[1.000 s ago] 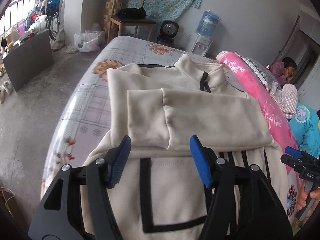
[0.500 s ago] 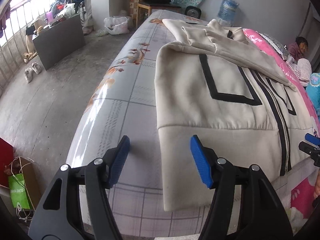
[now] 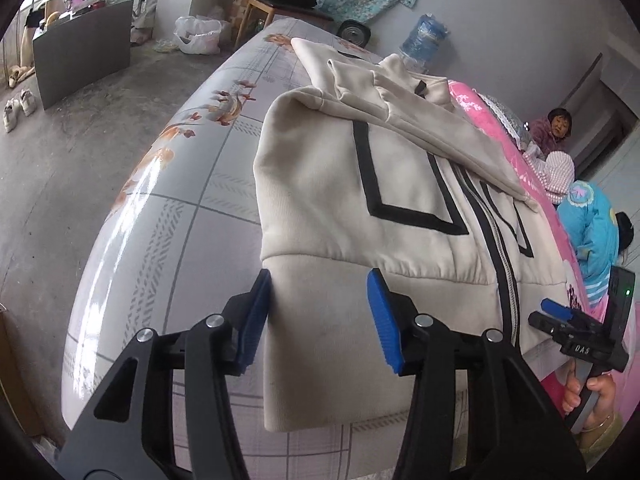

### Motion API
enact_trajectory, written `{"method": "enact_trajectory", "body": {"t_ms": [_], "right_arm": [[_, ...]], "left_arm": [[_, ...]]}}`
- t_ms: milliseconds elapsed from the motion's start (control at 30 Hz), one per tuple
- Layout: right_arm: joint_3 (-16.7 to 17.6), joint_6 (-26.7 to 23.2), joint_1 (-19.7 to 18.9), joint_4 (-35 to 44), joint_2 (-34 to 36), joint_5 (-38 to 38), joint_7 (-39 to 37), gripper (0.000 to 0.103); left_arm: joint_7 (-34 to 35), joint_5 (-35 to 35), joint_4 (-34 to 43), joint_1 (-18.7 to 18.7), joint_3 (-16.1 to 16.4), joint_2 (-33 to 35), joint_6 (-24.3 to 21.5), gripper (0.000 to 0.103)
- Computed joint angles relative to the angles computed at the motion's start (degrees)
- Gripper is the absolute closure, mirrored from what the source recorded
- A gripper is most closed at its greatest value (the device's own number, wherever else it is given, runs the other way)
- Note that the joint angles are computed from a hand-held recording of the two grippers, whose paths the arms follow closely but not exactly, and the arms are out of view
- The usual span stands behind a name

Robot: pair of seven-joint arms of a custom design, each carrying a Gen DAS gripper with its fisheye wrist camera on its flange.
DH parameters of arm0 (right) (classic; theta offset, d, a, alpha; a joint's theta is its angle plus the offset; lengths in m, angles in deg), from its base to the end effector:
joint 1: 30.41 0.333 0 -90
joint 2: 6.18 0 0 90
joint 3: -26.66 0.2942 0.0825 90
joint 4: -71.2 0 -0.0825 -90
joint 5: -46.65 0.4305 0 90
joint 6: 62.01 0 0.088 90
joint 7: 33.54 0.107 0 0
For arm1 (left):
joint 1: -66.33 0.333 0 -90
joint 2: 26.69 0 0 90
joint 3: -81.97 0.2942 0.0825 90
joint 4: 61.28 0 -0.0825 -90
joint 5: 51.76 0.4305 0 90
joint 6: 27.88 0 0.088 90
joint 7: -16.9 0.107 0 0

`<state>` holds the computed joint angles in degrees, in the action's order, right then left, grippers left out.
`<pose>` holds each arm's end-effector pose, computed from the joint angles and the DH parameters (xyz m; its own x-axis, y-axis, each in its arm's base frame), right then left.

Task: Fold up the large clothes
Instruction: 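Grasp the beige jacket hem with the left tool and lift it up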

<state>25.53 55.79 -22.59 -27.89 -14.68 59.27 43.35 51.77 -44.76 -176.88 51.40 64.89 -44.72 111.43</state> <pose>0.5913 0.0803 0.6606 0.3117 -0.9433 -0.1145 -0.8466 -0.2210 -0.4842 0.4699 -0.3164 0.6336 0.1665 -0.8994 0.4043 -0.7519 -0.3810 -0.5380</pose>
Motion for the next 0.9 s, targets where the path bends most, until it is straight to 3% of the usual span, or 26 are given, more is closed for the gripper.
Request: {"method": "enact_trajectory", "body": {"t_ms": [267,333,500,633,800,900], "right_arm": [[-0.2,0.7,0.0,-0.5,-0.2,1.1,-0.8,0.015],[-0.3,0.7,0.0,-0.5,-0.2,1.7,-0.8,0.015],[-0.5,0.6,-0.1,-0.4,-0.1,3.0,-0.9,0.015],[-0.6,0.7,-0.2,-0.6,-0.3,3.8,-1.2,0.015],[-0.5,1.2,-0.2,-1.2,-1.0,3.7,-1.1,0.015],[-0.8,3.0,0.5,-2.3,-2.8,6.3,-4.9,0.015]], "left_arm": [[-0.9,-7.4,-3.4,-0.1,2.8,0.6,12.1,0.057],[-1.0,-8.6,-3.2,0.2,3.0,1.2,13.0,0.057],[0.9,-11.0,-1.0,0.4,4.0,2.9,11.3,0.057],[5.1,-16.0,2.7,-0.5,5.1,3.9,3.7,0.057],[6.8,-21.7,-1.0,-1.4,5.5,-0.6,1.0,0.057],[8.8,-26.3,-4.2,-3.1,6.1,-3.5,1.5,0.057]]}}
